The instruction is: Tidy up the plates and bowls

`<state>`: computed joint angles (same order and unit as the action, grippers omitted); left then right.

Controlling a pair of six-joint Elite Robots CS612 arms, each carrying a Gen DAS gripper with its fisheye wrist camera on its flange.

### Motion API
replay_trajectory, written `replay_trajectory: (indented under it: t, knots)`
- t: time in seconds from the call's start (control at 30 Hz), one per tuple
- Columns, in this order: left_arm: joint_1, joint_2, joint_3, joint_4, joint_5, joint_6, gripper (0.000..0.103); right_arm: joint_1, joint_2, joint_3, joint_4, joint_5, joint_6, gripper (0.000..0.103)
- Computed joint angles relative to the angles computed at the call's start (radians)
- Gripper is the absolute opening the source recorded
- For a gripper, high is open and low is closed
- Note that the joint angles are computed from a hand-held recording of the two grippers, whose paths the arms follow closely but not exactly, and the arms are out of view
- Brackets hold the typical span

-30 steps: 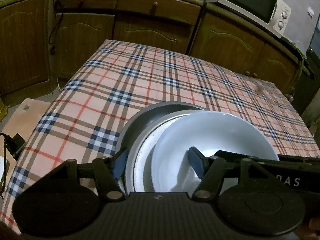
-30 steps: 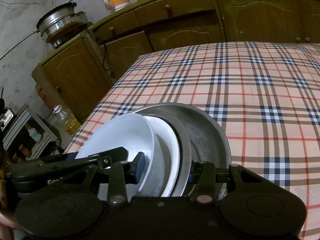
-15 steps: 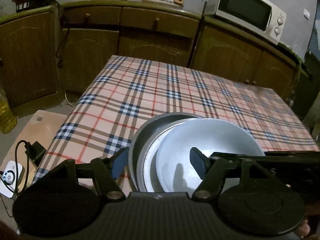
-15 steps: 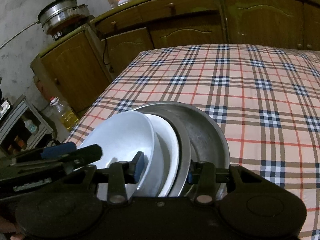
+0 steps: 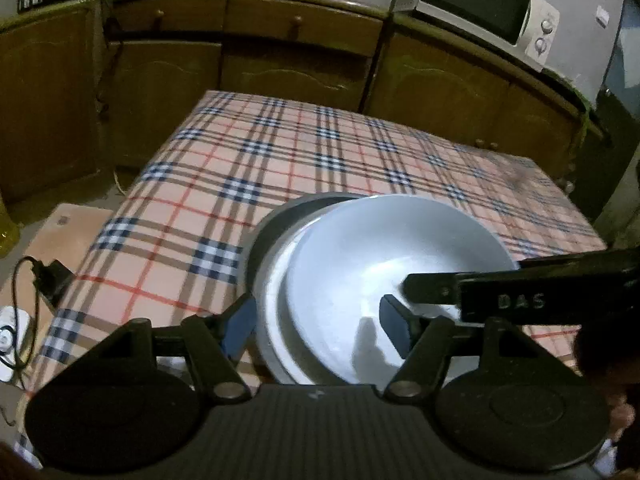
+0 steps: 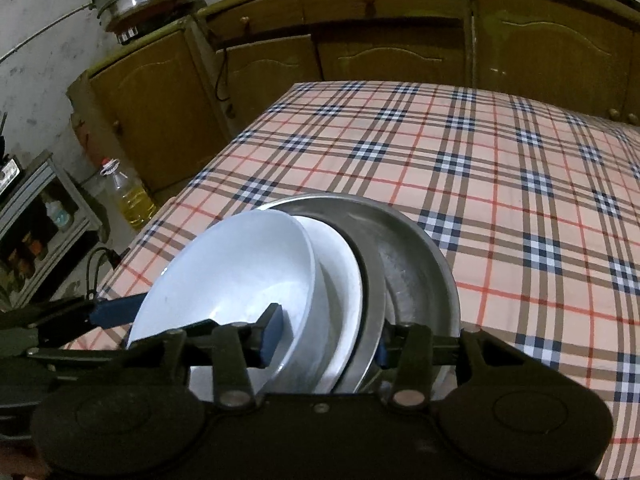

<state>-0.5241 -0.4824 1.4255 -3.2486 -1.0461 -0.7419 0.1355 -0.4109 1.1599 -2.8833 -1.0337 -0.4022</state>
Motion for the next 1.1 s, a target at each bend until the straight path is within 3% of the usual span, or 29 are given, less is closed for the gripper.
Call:
replay_trajectory:
  t: [0.37,0.43,0.53,0.63,0.9,0.93,0.97,1.03,1.1]
  knots:
    - [-0.004,-0.001,-0.004,0.042,0.014,0.028,0.073,-0.002,-0.004,-0.011,0.066,0.000,-0.038,0.055]
    - [0.005,-0.004,-0.004,0.071,-0.026,-0.020,0.076,-0.002,-0.004,-0.016,0.082,-0.002,-0.037,0.054]
    - [0.023,0.003,0.015,-0.004,-0.095,-0.142,0.076,-0.003,-0.008,-0.018,0.100,-0.004,-0.061,0.055]
    - [0.013,0.002,0.014,0.004,-0.048,-0.110,0.070,-0.002,-0.008,-0.022,0.114,-0.005,-0.086,0.055]
    - [0.002,0.002,0.008,0.007,0.001,-0.044,0.070,0.003,0.005,-0.082,0.222,-0.016,-0.118,0.057]
    - [0.002,0.003,0.007,0.014,0.002,-0.043,0.070,0.004,0.006,-0.086,0.218,-0.027,-0.120,0.068]
    - [0.003,0.005,0.005,0.014,-0.001,-0.042,0.077,0.011,0.005,-0.081,0.172,-0.075,-0.124,0.073]
    - [0.005,0.010,0.002,-0.016,-0.010,-0.048,0.077,0.020,0.006,-0.086,0.133,-0.134,-0.150,0.073]
    - [0.002,0.011,0.001,-0.015,0.000,-0.047,0.077,0.017,0.004,-0.103,0.200,-0.108,-0.191,0.074]
